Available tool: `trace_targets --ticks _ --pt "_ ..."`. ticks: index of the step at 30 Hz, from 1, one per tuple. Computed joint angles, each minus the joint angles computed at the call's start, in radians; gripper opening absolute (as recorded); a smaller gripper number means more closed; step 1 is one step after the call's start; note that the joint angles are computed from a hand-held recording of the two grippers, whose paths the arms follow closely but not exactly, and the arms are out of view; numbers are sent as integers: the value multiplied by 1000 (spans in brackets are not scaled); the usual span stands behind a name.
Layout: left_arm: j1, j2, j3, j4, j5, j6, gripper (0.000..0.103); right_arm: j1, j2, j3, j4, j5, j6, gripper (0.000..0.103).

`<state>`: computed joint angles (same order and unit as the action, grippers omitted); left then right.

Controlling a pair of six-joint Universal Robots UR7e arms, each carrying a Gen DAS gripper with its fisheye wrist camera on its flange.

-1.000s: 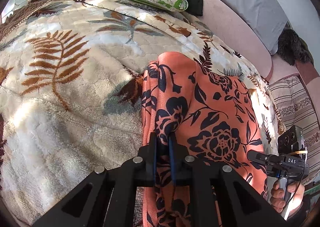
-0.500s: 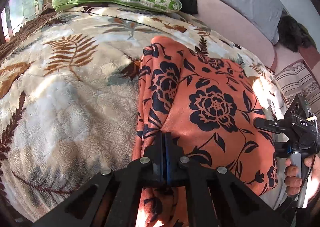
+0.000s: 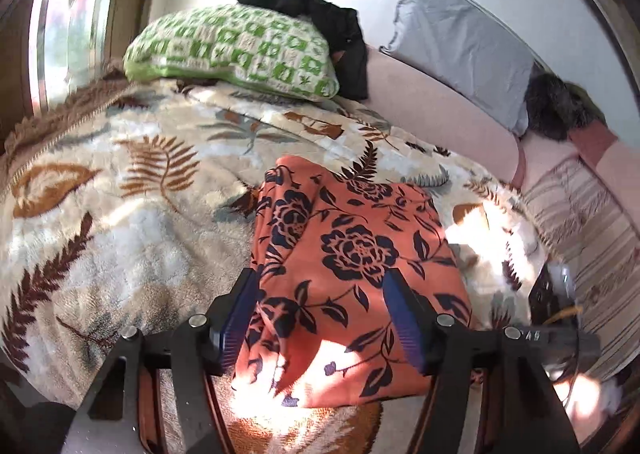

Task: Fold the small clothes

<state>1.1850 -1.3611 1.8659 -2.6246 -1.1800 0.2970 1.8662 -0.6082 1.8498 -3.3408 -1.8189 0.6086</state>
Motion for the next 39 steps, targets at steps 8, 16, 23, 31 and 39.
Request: trace_targets --ticks 8,16,23,31,39 --pt "-23 87 102 -149 303 126 66 -12 -3 -8 24 36 53 44" --pt "-110 -17 177 -327 180 288 66 -2 2 -50 83 44 32 66" --pt "-36 190 -167 11 10 217 67 -12 -36 2 2 49 25 68" --pt "53 375 -405 293 152 -6 79 -66 -27 -104 3 74 -40 68" --pt "56 371 -380 260 158 -3 82 -52 -27 -155 142 -14 -137 47"
